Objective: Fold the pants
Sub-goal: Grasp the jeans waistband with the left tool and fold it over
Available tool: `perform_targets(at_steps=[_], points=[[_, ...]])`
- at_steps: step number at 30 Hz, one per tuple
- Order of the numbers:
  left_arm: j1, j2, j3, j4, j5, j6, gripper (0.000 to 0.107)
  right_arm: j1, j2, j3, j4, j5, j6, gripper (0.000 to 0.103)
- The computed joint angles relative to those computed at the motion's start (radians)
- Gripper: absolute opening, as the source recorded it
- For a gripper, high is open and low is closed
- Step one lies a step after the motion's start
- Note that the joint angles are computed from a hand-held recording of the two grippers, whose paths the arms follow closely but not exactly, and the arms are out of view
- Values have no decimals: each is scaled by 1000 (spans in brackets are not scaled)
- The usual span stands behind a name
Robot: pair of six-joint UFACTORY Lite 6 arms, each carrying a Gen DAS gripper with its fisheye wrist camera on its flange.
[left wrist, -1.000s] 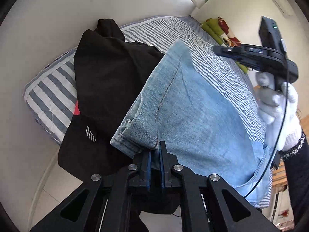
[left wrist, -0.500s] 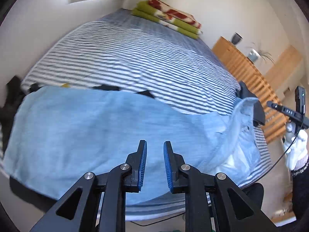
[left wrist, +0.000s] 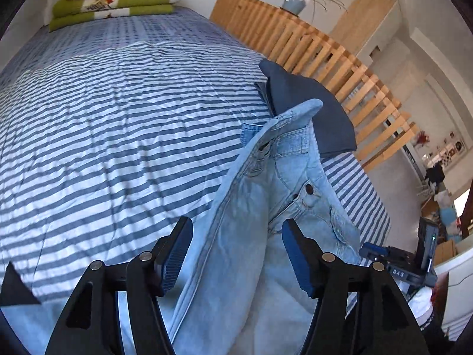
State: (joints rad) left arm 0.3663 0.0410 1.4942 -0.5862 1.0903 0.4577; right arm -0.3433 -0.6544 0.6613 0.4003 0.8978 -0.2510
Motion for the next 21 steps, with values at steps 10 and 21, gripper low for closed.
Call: perform_targets(at_steps=[10,21], points=[[-333,506,464,353,-123,-342,69,-183,51,-76,288,39,-307,29],[-512,353,425,425,-80,-336,5,-37,212,-72,288,-173,-262,29]])
